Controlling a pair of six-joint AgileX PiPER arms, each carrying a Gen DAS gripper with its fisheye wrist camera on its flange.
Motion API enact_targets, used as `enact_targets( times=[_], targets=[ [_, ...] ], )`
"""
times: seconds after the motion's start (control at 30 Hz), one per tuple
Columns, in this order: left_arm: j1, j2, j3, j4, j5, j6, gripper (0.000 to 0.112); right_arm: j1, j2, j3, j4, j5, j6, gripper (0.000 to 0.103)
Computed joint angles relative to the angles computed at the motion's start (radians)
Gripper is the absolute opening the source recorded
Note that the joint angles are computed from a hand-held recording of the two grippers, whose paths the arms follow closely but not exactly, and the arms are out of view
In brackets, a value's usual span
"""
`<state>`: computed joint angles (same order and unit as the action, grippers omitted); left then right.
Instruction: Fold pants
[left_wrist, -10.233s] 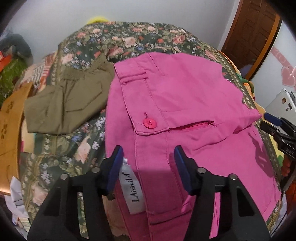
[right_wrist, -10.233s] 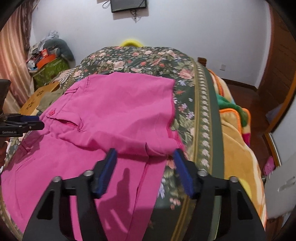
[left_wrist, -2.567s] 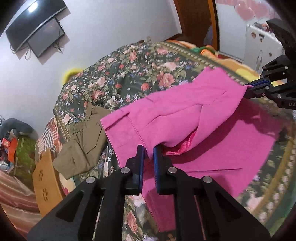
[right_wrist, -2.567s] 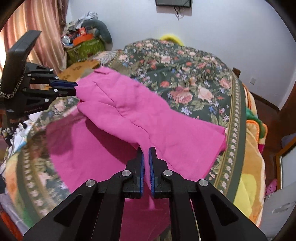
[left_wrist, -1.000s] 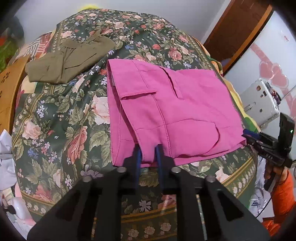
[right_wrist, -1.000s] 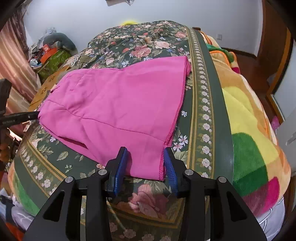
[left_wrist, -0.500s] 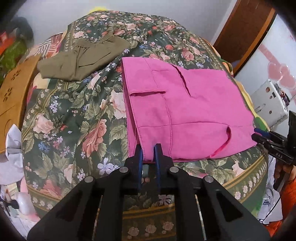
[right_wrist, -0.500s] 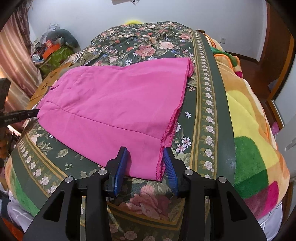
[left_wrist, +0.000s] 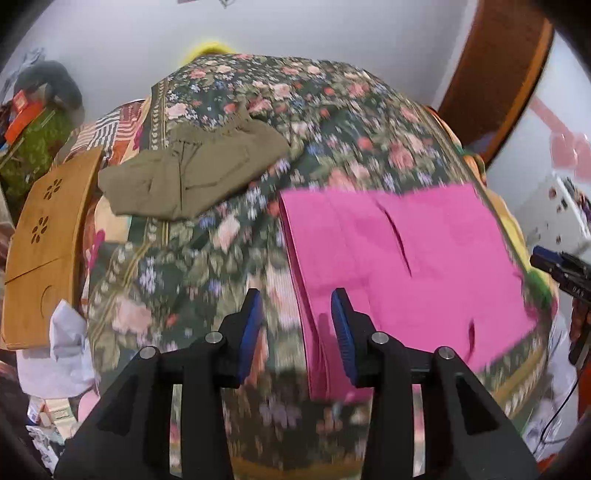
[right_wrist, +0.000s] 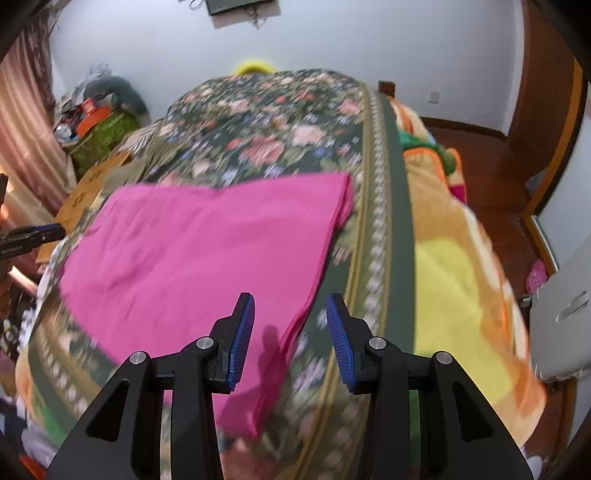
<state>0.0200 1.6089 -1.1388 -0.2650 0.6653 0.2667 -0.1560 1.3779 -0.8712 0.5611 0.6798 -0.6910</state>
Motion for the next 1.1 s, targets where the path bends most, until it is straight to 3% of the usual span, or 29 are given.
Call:
enact_targets(
  times=[0.4,0.6,0.67,0.73,0.77,0.87,0.97,1.1],
  targets=[
    [0.012,0.379,-0.427,-0.102,0.139,-0.067,0.039,0.021,0.378,-0.345,-0.023,-0.039,0.084,0.037],
    [0.023,0.465,-0.458,-0.200,0.188,-0.022,0.039,0.024,0.557,-0.501,0.017,0.020,0.081,0.037],
    [0.012,0.449,-0.421,-0.200,0.152,-0.010,0.039,0.021,0.594,-0.520,0.050,0.037,0.072,0.034],
    [0.000,0.433,-0.398,-0.193,0.129,0.004,0.034,0.027,0.586,-0.484,0.096,-0.004,0.021,0.014],
    [-0.003,0.430,-0.392,-0.202,0.127,0.016,0.026,0.036,0.576,-0.468,0.093,-0.027,0.012,0.010],
    [-0.031,0.403,-0.362,-0.147,0.082,0.004,0.015,0.058,0.548,-0.427,0.082,-0.081,-0.020,0.006],
    [-0.077,0.367,-0.310,-0.010,0.011,-0.087,0.014,0.082,0.529,-0.405,0.013,-0.144,0.000,0.005],
    [-0.084,0.358,-0.272,0.045,-0.042,-0.133,0.018,0.097,0.544,-0.425,-0.082,-0.158,0.080,0.004]
  ],
)
